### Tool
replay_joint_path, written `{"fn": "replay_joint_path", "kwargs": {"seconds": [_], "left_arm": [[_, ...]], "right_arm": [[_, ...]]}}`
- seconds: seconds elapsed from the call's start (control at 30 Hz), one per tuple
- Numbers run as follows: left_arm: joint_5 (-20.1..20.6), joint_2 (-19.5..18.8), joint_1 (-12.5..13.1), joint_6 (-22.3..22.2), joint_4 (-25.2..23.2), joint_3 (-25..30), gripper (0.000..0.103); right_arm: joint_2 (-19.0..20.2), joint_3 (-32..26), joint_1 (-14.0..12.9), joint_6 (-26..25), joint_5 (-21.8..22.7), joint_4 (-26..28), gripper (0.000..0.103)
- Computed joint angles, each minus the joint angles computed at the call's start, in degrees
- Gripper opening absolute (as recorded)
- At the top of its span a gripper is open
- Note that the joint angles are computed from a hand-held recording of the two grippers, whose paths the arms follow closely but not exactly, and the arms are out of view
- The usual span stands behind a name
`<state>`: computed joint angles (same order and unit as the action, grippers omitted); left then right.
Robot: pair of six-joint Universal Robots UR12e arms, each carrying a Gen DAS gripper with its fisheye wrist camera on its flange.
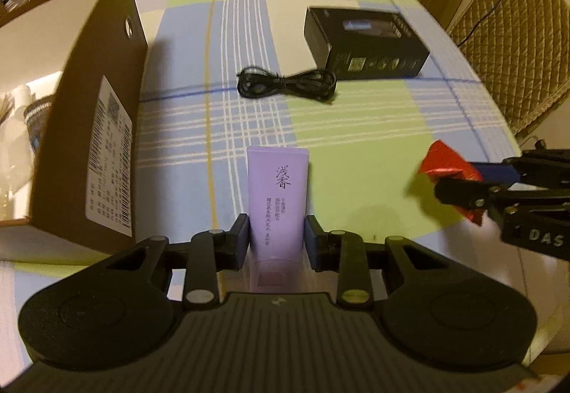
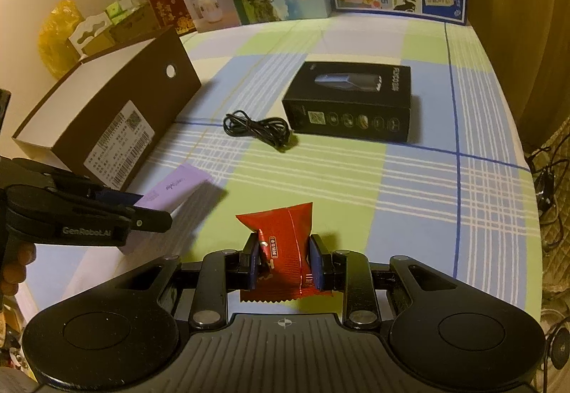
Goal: Organize objects
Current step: 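Carry the red packet and lilac tube up over the cardboard box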
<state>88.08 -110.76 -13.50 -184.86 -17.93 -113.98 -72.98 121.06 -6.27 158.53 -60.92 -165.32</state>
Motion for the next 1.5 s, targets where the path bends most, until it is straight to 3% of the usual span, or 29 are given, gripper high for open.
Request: {"fn": "replay_joint_path", "kwargs": {"seconds": [0.37,0.6,1.07,1.23,1.5], "left_arm": [[-3.37,4.34,1.65,0.14,5.98,-2.63,0.027],[-4.48,7.97,3.99,0.19,9.00,-4.86,0.027],[-2.17,13.21,11.14,-0.50,11.25,-8.59,0.027],[-1.98,13.17,14.07,-1.15,10.85,-8.72,0.027],[-3.81,11.34,17.25,-1.82,9.61,-7.59,0.027]], "right_arm": [[-0.89,-0.40,1.45,1.39,1.92,-3.03,0.026],[-1.15,-1.58,3.34,2.41,4.93,-4.09,0.026],[2.36,-8.28,11.34,3.10,10.96,-5.01,0.026],[4.73,-11.59,14.41,3.95,9.87,-3.70,0.026],[8.07,-16.06,17.98,6.71,4.15,-0.34,0.026]]}}
